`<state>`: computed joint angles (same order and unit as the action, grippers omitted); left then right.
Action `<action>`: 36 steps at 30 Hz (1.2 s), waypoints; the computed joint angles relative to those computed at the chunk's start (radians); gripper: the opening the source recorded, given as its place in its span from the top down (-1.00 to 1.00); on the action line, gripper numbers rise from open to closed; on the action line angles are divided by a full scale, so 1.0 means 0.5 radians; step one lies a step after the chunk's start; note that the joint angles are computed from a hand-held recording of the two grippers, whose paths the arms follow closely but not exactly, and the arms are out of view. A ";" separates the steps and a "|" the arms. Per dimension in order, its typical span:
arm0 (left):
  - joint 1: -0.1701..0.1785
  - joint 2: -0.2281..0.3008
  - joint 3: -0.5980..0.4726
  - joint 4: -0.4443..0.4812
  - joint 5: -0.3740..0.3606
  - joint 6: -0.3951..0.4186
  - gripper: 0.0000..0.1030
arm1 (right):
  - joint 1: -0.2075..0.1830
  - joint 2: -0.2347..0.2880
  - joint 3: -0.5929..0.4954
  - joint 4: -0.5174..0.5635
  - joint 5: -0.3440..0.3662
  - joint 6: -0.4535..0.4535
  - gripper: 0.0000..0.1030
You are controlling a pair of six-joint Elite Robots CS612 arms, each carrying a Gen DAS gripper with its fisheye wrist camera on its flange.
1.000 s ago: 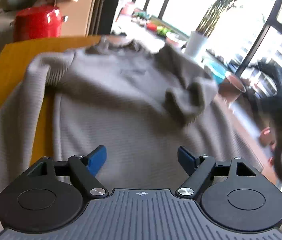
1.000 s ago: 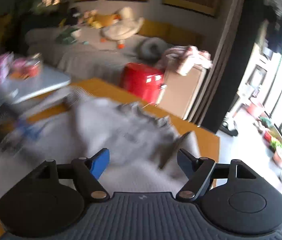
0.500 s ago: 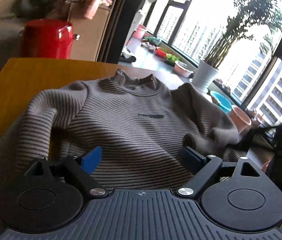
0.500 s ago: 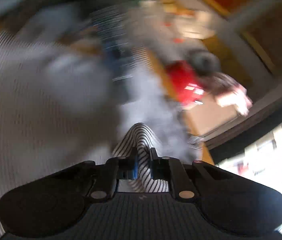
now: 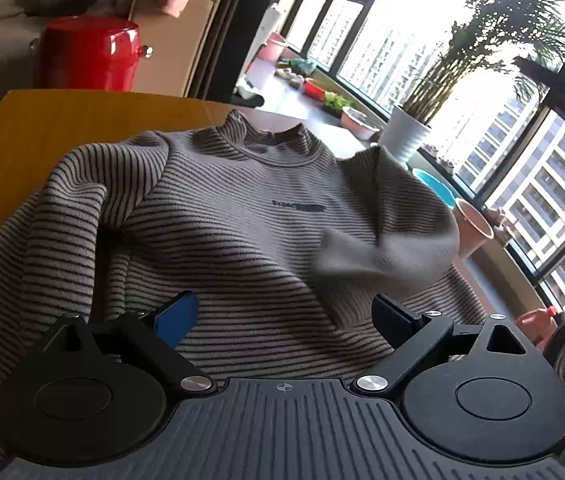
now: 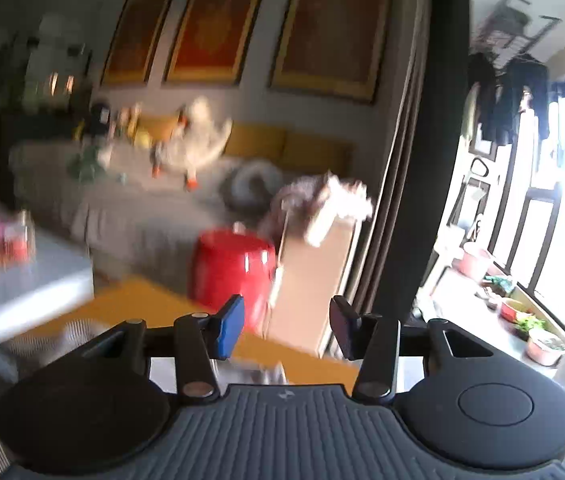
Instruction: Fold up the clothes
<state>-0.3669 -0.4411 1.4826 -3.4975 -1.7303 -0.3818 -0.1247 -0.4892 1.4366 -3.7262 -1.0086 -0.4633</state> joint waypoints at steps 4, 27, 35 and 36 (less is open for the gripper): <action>0.003 0.009 0.001 -0.031 -0.013 -0.009 -0.91 | 0.016 -0.038 0.188 0.308 -0.038 -0.589 0.22; 0.012 0.009 0.059 -0.149 -0.036 -0.032 -1.00 | -0.188 -0.221 0.319 0.198 0.292 -0.044 0.81; 0.013 -0.009 0.094 -0.156 -0.041 -0.053 -1.00 | -0.031 -0.071 -0.027 0.204 0.618 0.228 0.30; 0.017 -0.009 0.099 -0.163 -0.053 -0.049 -1.00 | -0.026 -0.069 -0.022 0.188 0.597 0.218 0.30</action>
<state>-0.3586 -0.4457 1.5320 -3.5790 -1.7568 -0.4062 -0.1375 -0.5237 1.4257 -3.6320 -0.7102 -0.3545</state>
